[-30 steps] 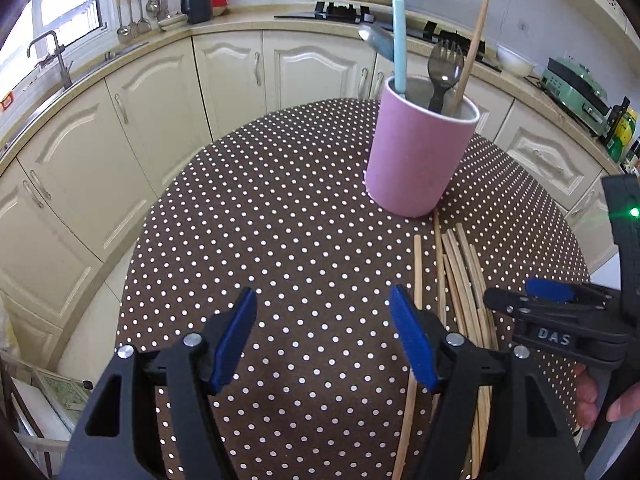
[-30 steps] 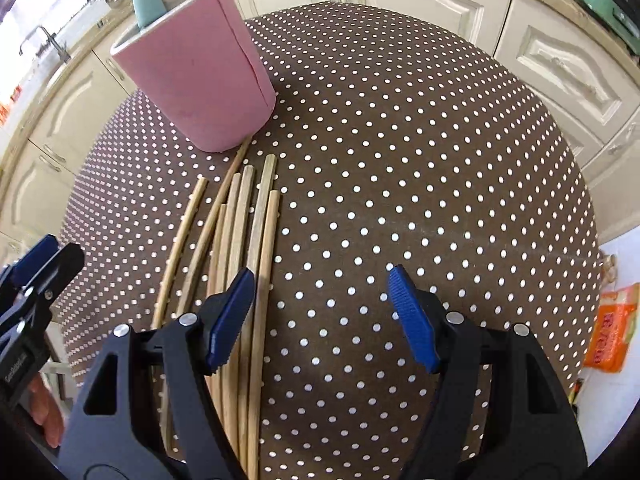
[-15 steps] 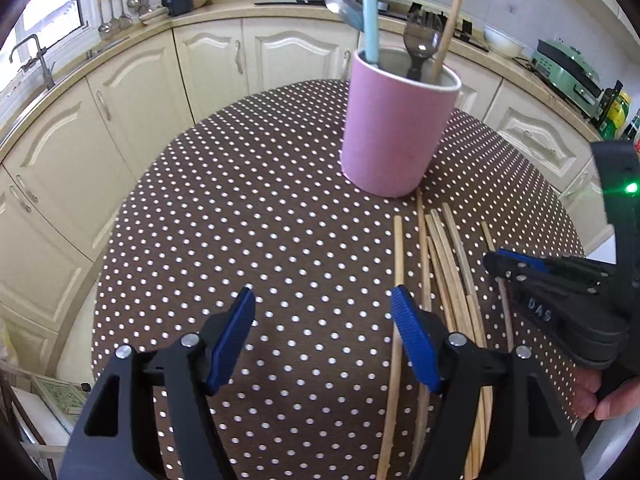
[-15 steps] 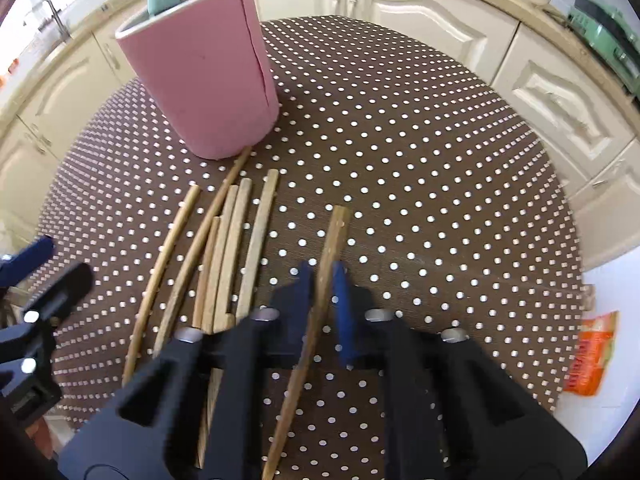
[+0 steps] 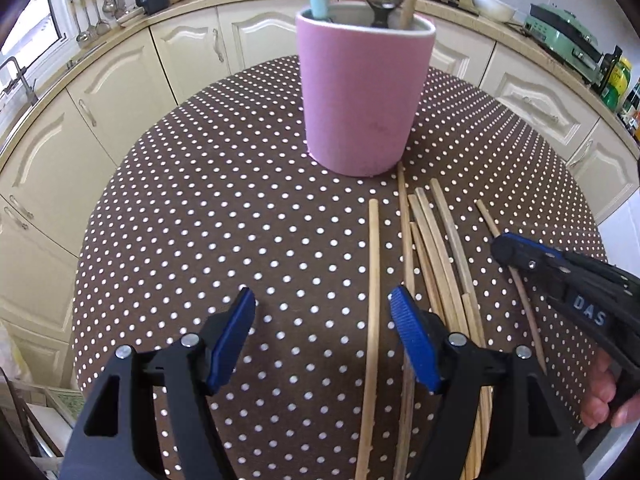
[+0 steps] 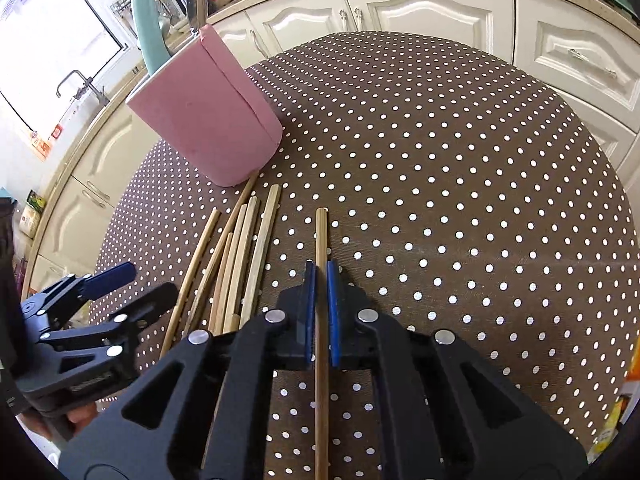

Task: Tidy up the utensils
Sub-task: 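Close the left tool on another wooden chopstick from the pile, then lift the chopstick with the left tool while the right tool carries its chopstick over the cup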

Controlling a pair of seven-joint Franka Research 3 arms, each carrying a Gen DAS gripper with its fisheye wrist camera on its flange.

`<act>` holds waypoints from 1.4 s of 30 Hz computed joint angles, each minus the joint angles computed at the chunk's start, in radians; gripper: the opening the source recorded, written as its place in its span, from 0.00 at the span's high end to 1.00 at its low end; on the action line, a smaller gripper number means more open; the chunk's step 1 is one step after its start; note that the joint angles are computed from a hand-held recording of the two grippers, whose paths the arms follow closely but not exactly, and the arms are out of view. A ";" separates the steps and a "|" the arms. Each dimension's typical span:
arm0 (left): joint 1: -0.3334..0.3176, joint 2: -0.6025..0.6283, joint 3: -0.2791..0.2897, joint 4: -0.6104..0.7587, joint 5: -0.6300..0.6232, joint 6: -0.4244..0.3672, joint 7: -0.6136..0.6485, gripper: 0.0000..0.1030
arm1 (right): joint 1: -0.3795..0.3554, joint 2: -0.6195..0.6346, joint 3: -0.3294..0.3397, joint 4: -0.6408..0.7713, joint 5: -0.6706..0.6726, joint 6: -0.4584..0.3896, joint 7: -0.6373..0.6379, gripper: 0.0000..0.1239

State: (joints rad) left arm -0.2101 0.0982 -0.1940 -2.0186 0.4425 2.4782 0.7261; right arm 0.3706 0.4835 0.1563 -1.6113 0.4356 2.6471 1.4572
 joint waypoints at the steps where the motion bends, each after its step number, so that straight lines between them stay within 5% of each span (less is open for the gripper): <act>1: -0.002 0.014 -0.001 0.013 0.003 -0.005 0.000 0.33 | -0.007 -0.001 0.007 -0.003 0.012 0.001 -0.010 0.95; 8: -0.031 0.095 0.024 0.088 0.105 -0.004 -0.105 0.36 | -0.008 -0.024 0.008 -0.031 0.027 0.011 -0.031 0.95; 10: -0.035 0.098 0.028 0.094 0.133 0.002 -0.125 0.82 | -0.008 -0.026 0.008 -0.033 0.032 0.008 -0.027 0.95; 12: -0.022 0.101 0.024 0.101 0.094 0.008 -0.107 0.94 | -0.002 -0.026 0.003 -0.028 0.029 -0.001 -0.007 0.95; 17: -0.012 0.089 0.033 0.100 0.065 -0.004 -0.128 0.95 | -0.012 0.014 -0.008 0.064 0.038 -0.114 0.092 0.95; 22: 0.005 0.050 0.032 0.059 0.051 0.027 -0.142 0.95 | -0.002 0.006 -0.019 0.059 0.009 -0.104 0.110 0.95; 35: 0.030 -0.123 0.002 -0.067 0.134 0.103 -0.226 0.95 | 0.056 -0.143 -0.048 -0.117 -0.080 0.155 0.235 0.95; 42: 0.039 -0.183 -0.018 -0.089 0.182 0.115 -0.273 0.95 | 0.039 -0.196 -0.029 -0.159 -0.084 0.210 0.225 0.95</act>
